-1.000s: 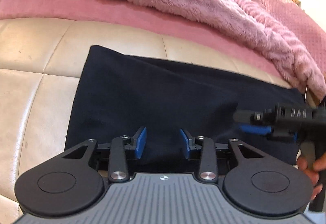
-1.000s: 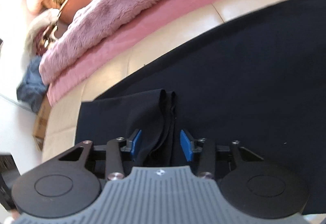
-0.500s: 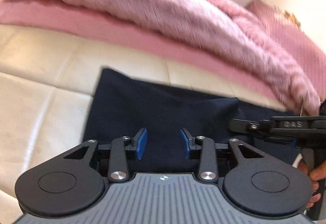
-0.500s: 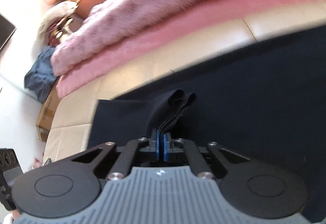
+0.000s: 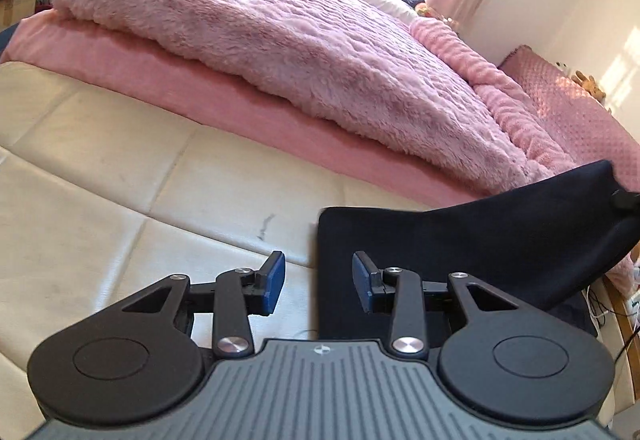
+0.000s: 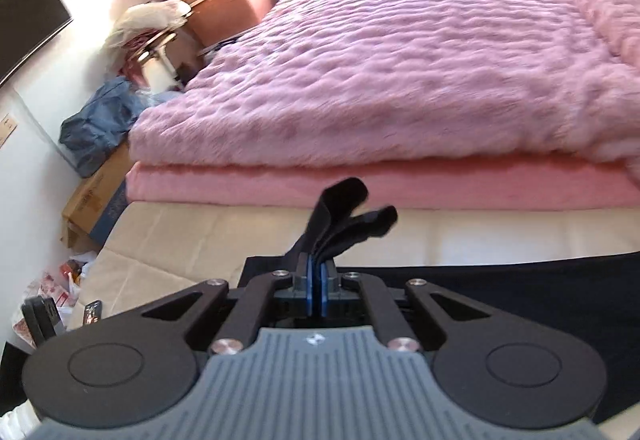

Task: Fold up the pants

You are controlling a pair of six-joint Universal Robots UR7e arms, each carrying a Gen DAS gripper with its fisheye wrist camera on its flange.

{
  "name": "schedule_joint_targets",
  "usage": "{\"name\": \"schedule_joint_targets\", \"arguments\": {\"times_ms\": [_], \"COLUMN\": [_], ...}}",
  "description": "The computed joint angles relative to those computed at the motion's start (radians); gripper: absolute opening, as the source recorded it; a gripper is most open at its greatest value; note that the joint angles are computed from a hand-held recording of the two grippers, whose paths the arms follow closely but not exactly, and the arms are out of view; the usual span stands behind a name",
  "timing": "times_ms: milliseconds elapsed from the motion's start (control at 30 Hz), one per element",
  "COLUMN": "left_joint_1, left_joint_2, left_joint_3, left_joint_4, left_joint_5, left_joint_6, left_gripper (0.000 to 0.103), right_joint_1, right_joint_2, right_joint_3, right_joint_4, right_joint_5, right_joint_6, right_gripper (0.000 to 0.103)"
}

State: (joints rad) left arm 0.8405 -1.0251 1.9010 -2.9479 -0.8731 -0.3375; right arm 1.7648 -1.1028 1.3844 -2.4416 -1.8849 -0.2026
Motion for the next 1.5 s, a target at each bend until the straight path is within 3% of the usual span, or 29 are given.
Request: {"name": "schedule_joint_targets", "arguments": {"times_ms": [167, 467, 600, 767, 833, 1033, 1133, 1233, 1333, 1500], "left_joint_1": [-0.004, -0.018, -0.023, -0.024, -0.023, -0.021, -0.019, -0.019, -0.014, -0.003], "left_joint_2": [0.059, 0.186, 0.249, 0.313, 0.321, 0.321, 0.336, 0.36, 0.376, 0.405], "left_joint_3": [-0.057, -0.18, -0.242, -0.306, -0.316, -0.334, -0.362, -0.386, -0.401, -0.423], "left_joint_4": [0.039, 0.14, 0.196, 0.273, 0.286, 0.265, 0.27, 0.279, 0.285, 0.324], "left_joint_5": [-0.034, -0.088, -0.115, -0.116, -0.113, -0.115, -0.116, -0.101, -0.095, -0.071], "left_joint_6": [0.025, 0.076, 0.103, 0.135, 0.13, 0.138, 0.153, 0.159, 0.147, 0.15], "left_gripper": [0.042, 0.039, 0.035, 0.031, 0.031, 0.031, 0.031, 0.031, 0.031, 0.03], "right_joint_1": [-0.04, -0.211, -0.302, -0.363, -0.389, -0.368, -0.339, -0.328, -0.359, -0.38], "right_joint_2": [-0.068, -0.144, -0.137, -0.083, -0.09, -0.127, -0.14, -0.081, -0.04, 0.009], "right_joint_3": [-0.044, -0.031, 0.004, 0.023, 0.041, 0.085, 0.077, 0.029, 0.008, 0.021], "right_joint_4": [0.051, -0.005, -0.068, -0.143, -0.167, -0.227, -0.261, -0.297, -0.289, -0.415], "right_joint_5": [-0.097, -0.205, -0.176, -0.225, -0.203, -0.173, -0.148, -0.268, -0.293, -0.357], "right_joint_6": [-0.032, -0.063, -0.09, -0.155, -0.157, -0.211, -0.283, -0.386, -0.387, -0.458], "right_gripper": [0.0, 0.0, 0.0, 0.0, 0.0, 0.0, 0.0, 0.0, 0.0, 0.0]}}
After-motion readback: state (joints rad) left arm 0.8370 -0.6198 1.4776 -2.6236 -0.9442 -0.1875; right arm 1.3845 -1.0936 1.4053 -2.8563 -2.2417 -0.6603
